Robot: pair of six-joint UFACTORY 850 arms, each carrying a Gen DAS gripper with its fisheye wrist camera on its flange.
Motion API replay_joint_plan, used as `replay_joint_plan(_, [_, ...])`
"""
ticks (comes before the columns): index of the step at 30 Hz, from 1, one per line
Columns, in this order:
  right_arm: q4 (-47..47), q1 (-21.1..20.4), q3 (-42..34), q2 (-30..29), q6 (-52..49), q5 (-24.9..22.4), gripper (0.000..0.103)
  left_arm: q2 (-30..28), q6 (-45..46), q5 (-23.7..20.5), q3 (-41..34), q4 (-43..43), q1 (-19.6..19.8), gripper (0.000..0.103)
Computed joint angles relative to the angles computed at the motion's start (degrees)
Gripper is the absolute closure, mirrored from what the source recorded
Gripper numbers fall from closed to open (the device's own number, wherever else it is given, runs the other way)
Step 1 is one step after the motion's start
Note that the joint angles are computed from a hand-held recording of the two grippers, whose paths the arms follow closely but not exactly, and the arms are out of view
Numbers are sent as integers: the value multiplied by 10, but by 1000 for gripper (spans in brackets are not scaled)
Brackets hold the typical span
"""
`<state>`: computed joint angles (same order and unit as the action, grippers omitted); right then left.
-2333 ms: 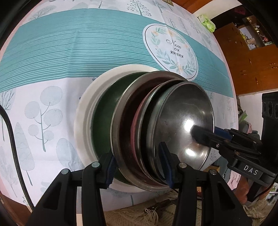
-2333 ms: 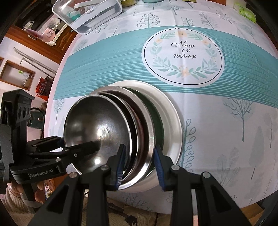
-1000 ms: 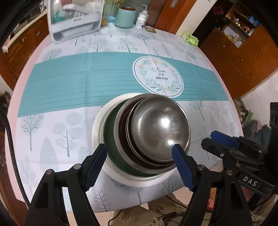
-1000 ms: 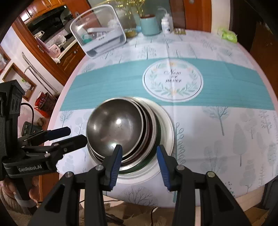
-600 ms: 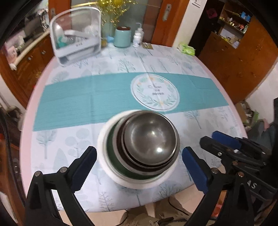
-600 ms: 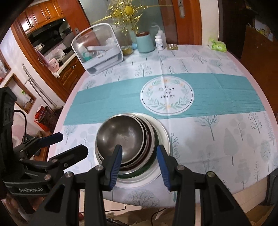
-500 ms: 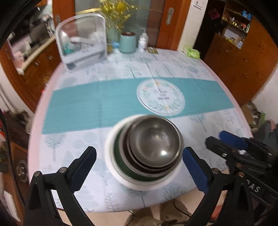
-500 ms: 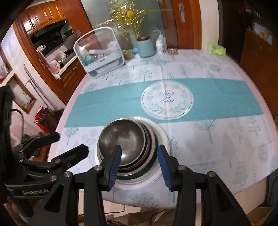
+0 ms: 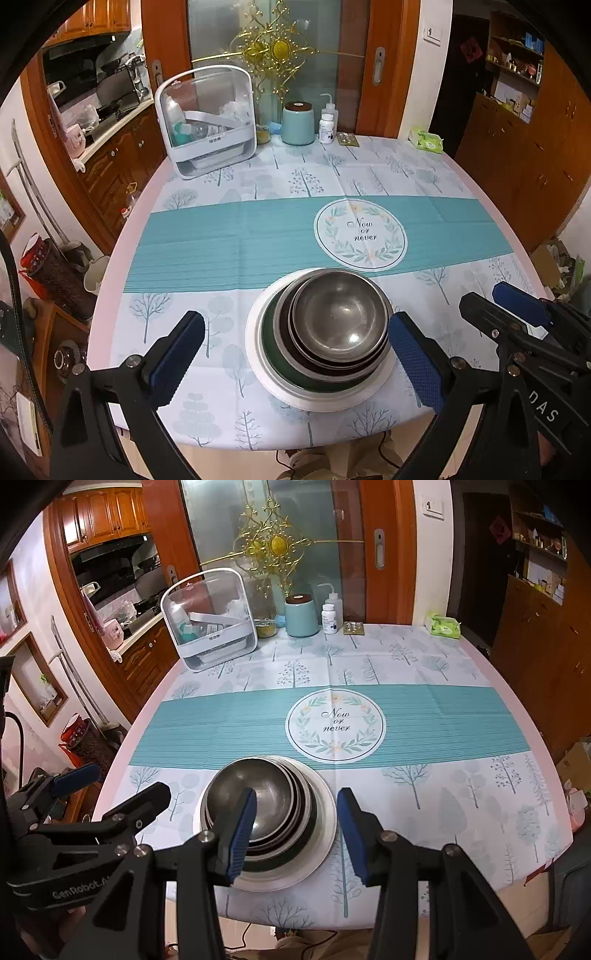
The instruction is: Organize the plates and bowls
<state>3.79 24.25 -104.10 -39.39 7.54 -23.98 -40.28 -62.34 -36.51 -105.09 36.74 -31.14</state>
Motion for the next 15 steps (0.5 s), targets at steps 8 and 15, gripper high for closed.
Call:
replay_joint_plan(8, [-3, -1, 9, 7, 2, 5, 57, -1, -25, -9, -4, 17, -6, 4])
replay_joint_plan(15, [-4, -3, 8, 6, -1, 4, 57, -5, -36, -17, -12, 23, -9, 4])
